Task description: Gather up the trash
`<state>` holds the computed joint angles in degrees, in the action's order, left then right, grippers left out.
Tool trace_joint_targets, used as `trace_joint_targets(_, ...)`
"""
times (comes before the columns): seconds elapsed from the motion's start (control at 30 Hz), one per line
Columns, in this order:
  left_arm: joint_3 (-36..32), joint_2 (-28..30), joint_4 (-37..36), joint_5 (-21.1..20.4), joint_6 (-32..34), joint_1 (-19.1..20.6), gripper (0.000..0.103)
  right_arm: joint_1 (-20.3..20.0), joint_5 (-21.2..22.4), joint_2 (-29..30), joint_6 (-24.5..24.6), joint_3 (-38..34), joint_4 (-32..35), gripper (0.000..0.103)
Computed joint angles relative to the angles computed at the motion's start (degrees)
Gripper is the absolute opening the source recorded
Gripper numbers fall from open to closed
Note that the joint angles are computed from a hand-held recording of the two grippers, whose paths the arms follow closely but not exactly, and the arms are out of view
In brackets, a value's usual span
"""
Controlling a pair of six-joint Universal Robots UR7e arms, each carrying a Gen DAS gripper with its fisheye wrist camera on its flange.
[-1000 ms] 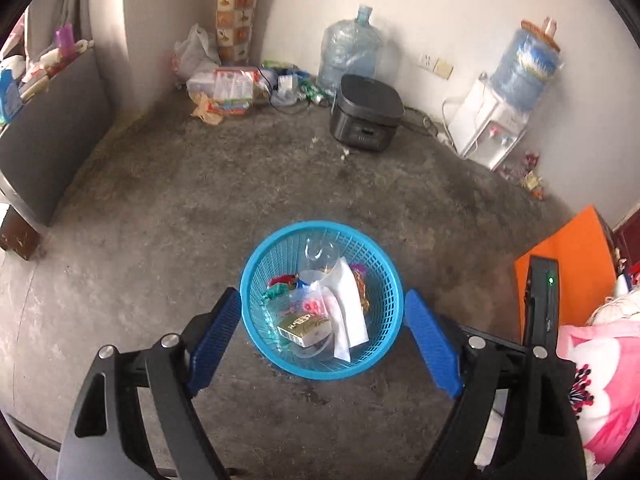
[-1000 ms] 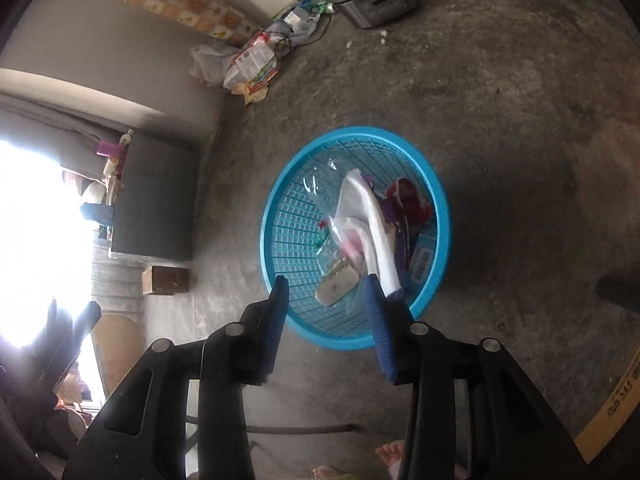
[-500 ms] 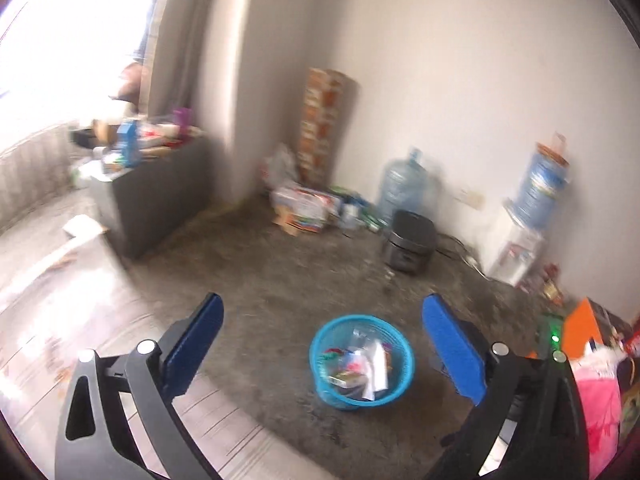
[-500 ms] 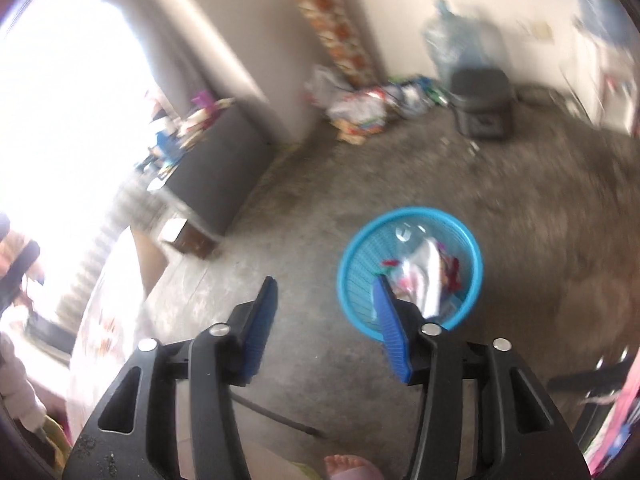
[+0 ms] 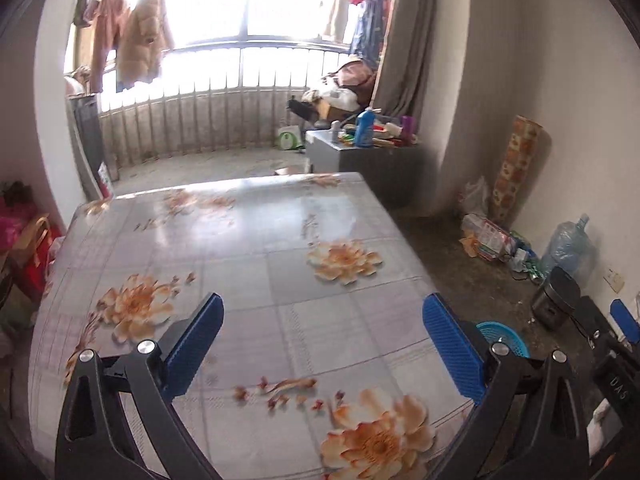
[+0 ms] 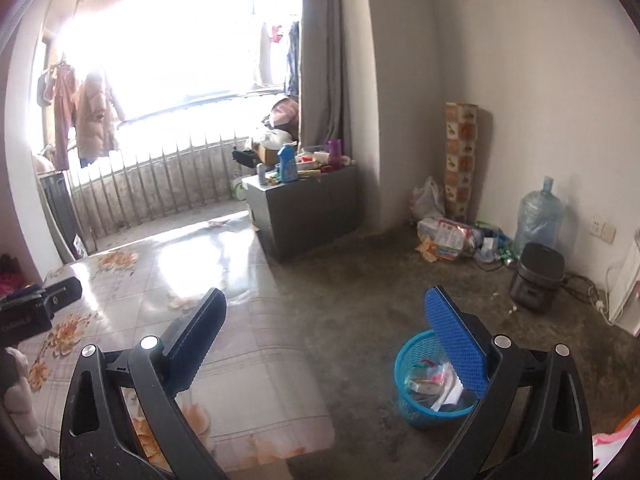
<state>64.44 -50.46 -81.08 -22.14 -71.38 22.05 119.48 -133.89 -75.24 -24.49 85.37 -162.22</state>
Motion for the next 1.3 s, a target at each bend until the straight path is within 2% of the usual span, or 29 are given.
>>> trace_joint_targets(0.07,-0.28,-1.73,11.95,-3.54,-12.00,0.23,0.098,0.89,-1.42,0.45,0.11,0.32,3.29,0.096)
trace_joint_targets(0.1,-0.22,-2.31,15.49,-6.12,-16.60,0.40,0.098,1.20,-2.39,0.61,0.48,0.45,5.74,0.096)
trace_joint_targets(0.2,1.54,-3.99,18.84,-11.62,-22.34,0.65,0.098,1.48,-6.29,0.79,2.57,1.20,13.73,0.096)
trace_joint_targets(0.33,1.02,-4.23,23.26,-12.90,-26.40,0.05,0.098,1.36,-7.81,0.15,5.04,2.18,20.79,0.096)
trace_joint_targets(0.43,-0.55,-3.35,24.18,-13.03,-25.47,-0.12,0.098,2.05,-10.13,0.01,7.18,2.50,24.46,0.096)
trace_joint_targets(0.5,-0.23,-3.46,22.25,-13.45,-22.85,-0.22,0.098,2.34,-11.78,-0.16,8.93,2.47,26.80,0.096)
trace_joint_targets(0.8,-0.67,-2.54,19.22,-14.22,-16.05,0.17,0.098,2.95,-15.12,-0.57,13.03,1.59,29.16,0.096)
trace_joint_targets(1.3,-2.31,-0.92,19.03,-13.65,-12.96,0.41,0.098,2.19,-15.75,-0.78,16.32,1.72,30.49,0.096)
